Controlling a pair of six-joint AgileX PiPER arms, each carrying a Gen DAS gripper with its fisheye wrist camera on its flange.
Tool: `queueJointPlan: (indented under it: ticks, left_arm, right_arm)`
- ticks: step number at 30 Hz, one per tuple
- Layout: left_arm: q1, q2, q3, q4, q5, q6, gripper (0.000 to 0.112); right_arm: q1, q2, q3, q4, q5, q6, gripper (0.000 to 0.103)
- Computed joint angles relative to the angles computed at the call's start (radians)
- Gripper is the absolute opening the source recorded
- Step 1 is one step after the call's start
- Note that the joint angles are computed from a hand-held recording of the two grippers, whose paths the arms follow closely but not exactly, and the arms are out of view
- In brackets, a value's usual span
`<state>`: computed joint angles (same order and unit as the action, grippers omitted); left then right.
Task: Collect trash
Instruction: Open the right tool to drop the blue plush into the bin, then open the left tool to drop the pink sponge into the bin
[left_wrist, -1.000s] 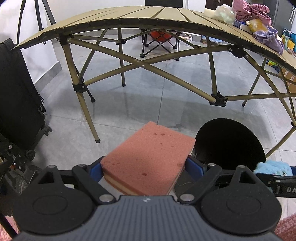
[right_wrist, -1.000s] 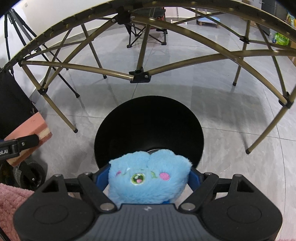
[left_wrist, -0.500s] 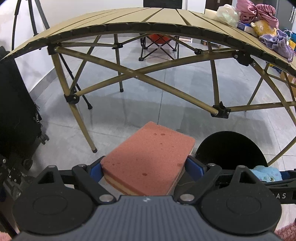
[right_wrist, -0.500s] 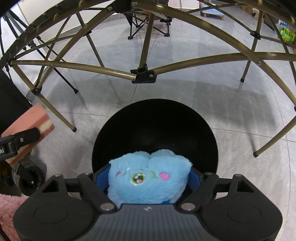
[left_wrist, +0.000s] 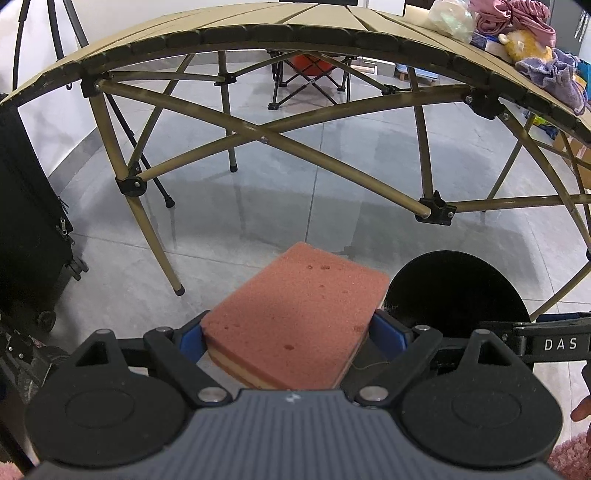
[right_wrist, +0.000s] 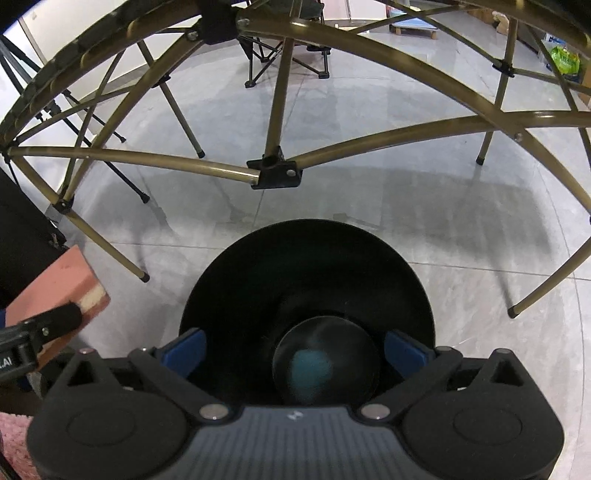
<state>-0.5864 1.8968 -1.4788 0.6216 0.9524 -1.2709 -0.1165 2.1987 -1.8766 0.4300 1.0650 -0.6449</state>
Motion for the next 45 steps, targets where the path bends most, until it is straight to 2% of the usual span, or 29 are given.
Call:
queueJointPlan:
  ticks: [19,27,36,45]
  left_arm:
    - [-0.047,0.041,-0.078,0.018,0.043,0.022,0.089]
    - [-0.073,0.081,-0.156,0.010,0.068,0.060,0.089]
    - [-0.117,0.169,-0.318,-0.007,0.110,0.132,0.089]
    - [-0.146,0.310,-0.562,-0.047,0.193,0.237,0.089]
  right_arm:
    - [-0.076,-0.051,0.048,0.048,-0.024,-0.056,0.103]
    - [-0.116,-0.065,0.062,0.066,-0.029,-0.080,0.103]
    - [-0.179,-0.064,0.043,0.085,-0.025,-0.083,0.103]
    - [-0.249,-0.047,0.011,0.103,-0.011,-0.084,0.103]
